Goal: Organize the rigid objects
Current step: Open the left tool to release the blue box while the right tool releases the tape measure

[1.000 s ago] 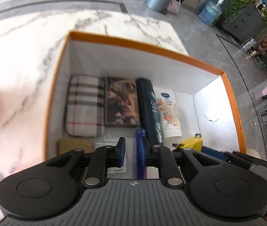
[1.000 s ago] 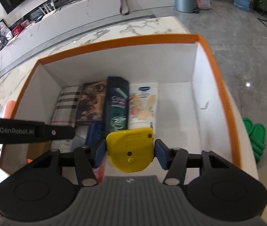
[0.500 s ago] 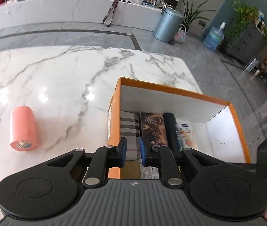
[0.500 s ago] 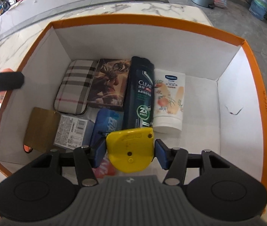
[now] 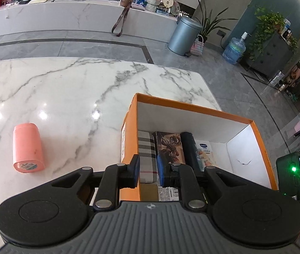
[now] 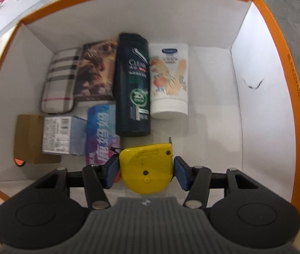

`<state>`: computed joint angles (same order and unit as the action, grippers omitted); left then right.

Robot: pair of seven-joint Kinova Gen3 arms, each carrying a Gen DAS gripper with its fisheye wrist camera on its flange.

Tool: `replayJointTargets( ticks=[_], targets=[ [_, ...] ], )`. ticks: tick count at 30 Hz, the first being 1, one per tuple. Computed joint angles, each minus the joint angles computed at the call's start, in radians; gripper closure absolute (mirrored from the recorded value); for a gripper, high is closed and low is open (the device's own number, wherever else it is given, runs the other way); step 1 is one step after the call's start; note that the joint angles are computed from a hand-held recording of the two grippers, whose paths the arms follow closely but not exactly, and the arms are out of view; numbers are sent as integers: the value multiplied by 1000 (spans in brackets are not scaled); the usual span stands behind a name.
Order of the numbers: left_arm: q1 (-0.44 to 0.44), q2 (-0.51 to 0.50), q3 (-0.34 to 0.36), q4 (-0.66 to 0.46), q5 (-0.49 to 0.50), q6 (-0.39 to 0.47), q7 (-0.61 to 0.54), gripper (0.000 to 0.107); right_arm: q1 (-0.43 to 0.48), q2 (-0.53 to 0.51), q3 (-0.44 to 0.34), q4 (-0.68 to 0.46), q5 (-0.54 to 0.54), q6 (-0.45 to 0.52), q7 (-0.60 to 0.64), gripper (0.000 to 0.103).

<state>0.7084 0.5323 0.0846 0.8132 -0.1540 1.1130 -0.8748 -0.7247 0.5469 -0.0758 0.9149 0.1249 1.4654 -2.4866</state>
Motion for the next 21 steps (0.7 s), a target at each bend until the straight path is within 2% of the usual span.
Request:
replayJointTargets(
  ticks=[6,9,15,18,21],
  targets=[
    [2,4,-1,0,-3,-1,-10,89,5,8,7,0,-16,-11,-72,46],
    [0,3,0,5,-1,-3,-11,89,-6,30,9,-40,-3,25,-68,45],
    [-5,4,2,5,7,3,-13,89,-11,17,10,-20,-2,-4,-93,41],
    [-10,3,5,7,14,5,-15,89,-14,14,7,-18,-1,-2,-98,43],
    [-9,8,5,-1,14,15,-18,89,-23,9,9,-10,7,-2,-112,51]
  ],
)
